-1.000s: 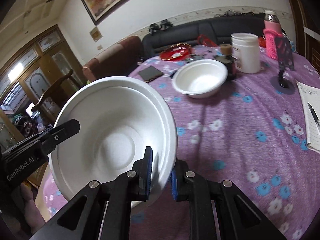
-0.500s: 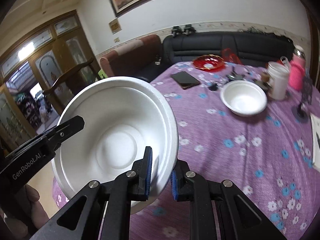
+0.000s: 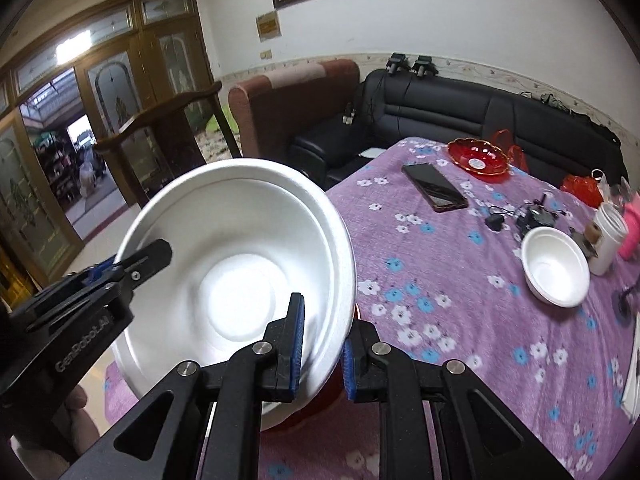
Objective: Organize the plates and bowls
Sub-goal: 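Lift and carry the white plate with the right tool toward the red stack, then lower the white plate onto the tan bowl and open the right tool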
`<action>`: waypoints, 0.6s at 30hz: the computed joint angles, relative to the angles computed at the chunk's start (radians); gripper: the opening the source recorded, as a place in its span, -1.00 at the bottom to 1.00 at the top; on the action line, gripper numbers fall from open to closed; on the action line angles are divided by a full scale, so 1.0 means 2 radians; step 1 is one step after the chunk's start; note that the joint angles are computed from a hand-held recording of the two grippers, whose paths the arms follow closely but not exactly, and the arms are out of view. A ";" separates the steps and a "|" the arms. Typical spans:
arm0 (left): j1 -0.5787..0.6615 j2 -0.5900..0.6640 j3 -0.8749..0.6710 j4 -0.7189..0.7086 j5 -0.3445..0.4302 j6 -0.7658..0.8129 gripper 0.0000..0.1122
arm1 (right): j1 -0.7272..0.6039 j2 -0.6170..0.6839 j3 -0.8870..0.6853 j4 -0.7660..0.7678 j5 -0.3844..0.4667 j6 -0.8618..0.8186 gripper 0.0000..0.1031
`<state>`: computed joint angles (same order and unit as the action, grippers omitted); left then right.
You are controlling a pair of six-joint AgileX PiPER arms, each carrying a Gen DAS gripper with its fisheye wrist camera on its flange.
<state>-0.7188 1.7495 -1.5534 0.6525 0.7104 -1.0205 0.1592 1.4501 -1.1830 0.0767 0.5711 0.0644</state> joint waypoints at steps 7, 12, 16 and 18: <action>0.034 0.016 0.012 -0.028 -0.016 0.024 -0.67 | 0.031 0.052 -0.020 -0.048 -0.006 0.050 -0.64; 0.043 0.030 0.006 -0.046 -0.015 0.042 -0.67 | 0.044 0.067 -0.029 -0.088 -0.001 0.084 -0.64; 0.047 0.034 0.001 -0.047 -0.013 0.047 -0.66 | 0.047 0.078 -0.029 -0.100 -0.001 0.096 -0.61; 0.043 0.035 -0.002 -0.036 -0.007 0.038 -0.60 | 0.057 0.078 -0.027 -0.134 -0.005 0.125 -0.61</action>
